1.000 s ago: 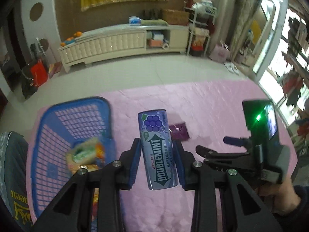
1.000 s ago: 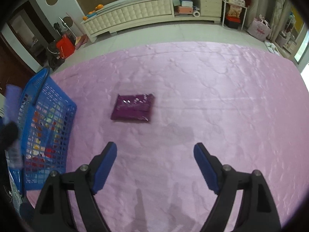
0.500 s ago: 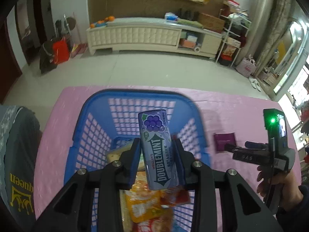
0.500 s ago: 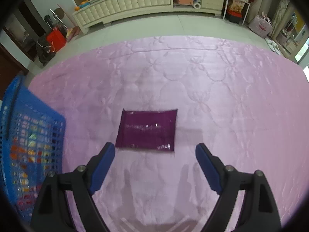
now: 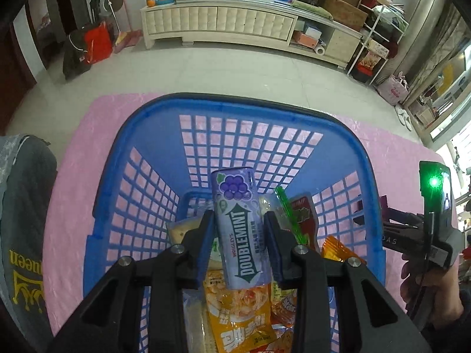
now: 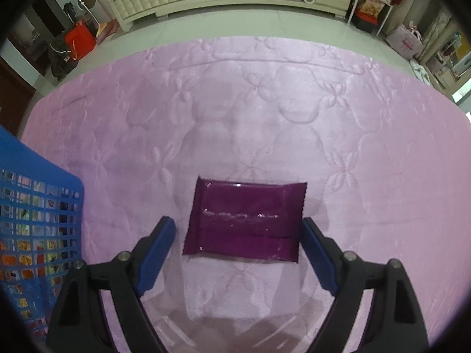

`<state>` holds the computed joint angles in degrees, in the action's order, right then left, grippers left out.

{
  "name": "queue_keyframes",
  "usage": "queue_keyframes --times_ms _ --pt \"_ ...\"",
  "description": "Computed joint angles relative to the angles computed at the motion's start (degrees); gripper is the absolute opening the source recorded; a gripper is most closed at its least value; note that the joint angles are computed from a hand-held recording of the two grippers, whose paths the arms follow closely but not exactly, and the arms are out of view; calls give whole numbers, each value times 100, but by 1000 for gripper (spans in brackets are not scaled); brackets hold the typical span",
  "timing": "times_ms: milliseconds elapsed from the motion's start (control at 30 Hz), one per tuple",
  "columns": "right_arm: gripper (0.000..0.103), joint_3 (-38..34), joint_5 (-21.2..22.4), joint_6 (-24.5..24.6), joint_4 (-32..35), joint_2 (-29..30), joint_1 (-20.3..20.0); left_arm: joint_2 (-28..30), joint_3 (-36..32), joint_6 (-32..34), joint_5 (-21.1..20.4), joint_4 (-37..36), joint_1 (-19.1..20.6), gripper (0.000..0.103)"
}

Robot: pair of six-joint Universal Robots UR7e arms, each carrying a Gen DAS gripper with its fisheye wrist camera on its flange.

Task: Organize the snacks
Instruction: 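Carry the gum box into the basket while the right gripper grasps the purple bar, then carry the purple bar into the basket with the right gripper and open it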

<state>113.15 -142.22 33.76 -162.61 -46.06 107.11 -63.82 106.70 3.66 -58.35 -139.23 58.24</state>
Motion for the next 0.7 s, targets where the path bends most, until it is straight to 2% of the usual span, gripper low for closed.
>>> queue_keyframes --times_ms 67,200,267,333,367,433,567,700 --pt "88 -11 -37 -8 -3 12 9 30 -63 24 47 75 11 31" --pt "87 -108 -226 -47 237 106 67 197 -171 -119 633 251 -70 32" --pt "83 -113 -321 -157 129 164 103 212 -247 -216 536 362 -17 32" --pt "71 -92 -345 -290 38 173 139 193 -280 -296 380 425 25 32" --pt "70 -54 -324 -372 -34 164 144 185 -288 -290 319 411 45 34" --pt "59 -19 -310 -557 -170 176 171 154 -243 -214 274 310 32 40" --pt "59 132 -123 -510 -337 80 194 30 -65 -26 160 117 -57 62" --pt "59 218 -175 -465 -418 23 334 -141 158 108 245 -79 -197 62"
